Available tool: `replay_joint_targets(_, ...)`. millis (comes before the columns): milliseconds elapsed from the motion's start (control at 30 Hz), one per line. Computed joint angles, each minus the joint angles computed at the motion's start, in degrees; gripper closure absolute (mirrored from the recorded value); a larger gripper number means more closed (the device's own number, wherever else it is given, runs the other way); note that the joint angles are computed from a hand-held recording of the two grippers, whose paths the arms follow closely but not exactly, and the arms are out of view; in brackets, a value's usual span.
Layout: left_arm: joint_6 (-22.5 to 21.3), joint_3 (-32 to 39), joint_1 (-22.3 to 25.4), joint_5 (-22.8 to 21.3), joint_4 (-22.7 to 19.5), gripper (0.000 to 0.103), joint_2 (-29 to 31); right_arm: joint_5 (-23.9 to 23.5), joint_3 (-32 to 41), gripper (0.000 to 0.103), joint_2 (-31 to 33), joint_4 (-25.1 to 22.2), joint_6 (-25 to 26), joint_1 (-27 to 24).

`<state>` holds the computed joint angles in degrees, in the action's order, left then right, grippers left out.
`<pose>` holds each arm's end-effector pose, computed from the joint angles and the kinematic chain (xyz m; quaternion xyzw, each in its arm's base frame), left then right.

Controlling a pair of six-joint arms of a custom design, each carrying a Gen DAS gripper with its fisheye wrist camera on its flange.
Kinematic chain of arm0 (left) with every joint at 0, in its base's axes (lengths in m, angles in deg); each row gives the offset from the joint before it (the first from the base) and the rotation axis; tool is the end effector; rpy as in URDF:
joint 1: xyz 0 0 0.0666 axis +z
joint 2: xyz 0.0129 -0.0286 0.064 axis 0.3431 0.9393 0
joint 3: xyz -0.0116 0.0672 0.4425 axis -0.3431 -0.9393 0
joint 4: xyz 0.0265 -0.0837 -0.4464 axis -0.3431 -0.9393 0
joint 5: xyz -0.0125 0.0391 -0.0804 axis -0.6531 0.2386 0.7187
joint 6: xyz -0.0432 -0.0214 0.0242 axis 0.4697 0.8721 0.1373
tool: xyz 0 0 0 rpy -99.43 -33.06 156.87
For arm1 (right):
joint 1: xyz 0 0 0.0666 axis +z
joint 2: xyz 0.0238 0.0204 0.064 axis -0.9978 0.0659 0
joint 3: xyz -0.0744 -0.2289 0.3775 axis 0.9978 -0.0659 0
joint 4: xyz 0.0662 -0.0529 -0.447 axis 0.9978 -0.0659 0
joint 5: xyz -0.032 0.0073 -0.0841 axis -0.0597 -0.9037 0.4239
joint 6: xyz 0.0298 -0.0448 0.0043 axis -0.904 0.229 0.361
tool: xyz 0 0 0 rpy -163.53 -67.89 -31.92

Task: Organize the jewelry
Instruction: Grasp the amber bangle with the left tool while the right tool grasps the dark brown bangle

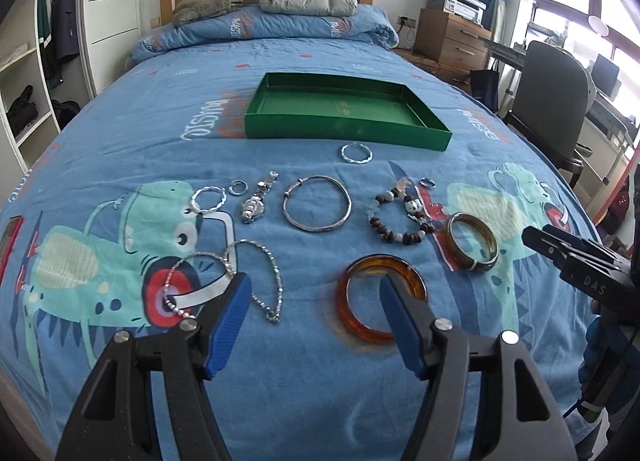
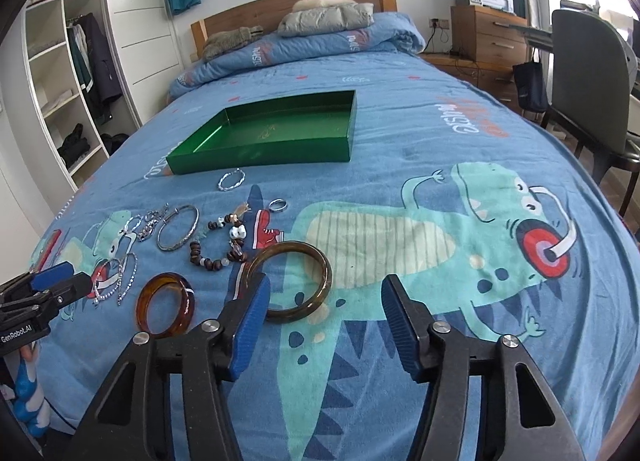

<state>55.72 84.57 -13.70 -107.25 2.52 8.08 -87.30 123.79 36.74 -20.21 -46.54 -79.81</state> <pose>0.4701 -0.2942 0.4330 -0.1419 0.9207 0.0159 0.3633 0.5710 0.0765 0.4211 -0.1937 0.9007 0.1580 0.3554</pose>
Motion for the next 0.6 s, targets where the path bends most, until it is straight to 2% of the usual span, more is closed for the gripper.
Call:
replay_joint_targets(67, -1.3, 0.6, 0.8, 1.5, 0.7, 0.041, 1.6, 0.4, 1.5, 0.055, 2.4, -1.1, 0.5, 0.5)
replay_joint_targets(233, -3.8, 1.9, 2.4, 5.2, 1.5, 0.057, 4.9, 0.6, 4.9, 0.07, 7.3, -3.9, 1.6, 1.5)
replay_joint_targets(367, -4.6, 2.2, 3.1, 6.9, 1.3, 0.064, 6.6, 1.0, 6.7, 0.071, 9.4, -5.0, 2.8, 2.2)
replay_joint_targets(433, -5.0, 2.5, 3.5, 8.3, 0.9, 0.071, 7.3, 2.0, 7.1, 0.071, 10.0, -5.0, 3.7, 2.8)
replay_joint_targets(567, -7.4, 3.5, 3.1, 6.4, 0.3, 0.076, 8.8, 4.7, 7.5, 0.072, 10.8, -4.4, 6.2, 3.9)
replay_joint_targets(600, -8.4, 3.8, 3.0, 6.1, 0.5, 0.084, 9.1, 5.4, 7.4, 0.073, 10.8, -4.0, 7.2, 4.1)
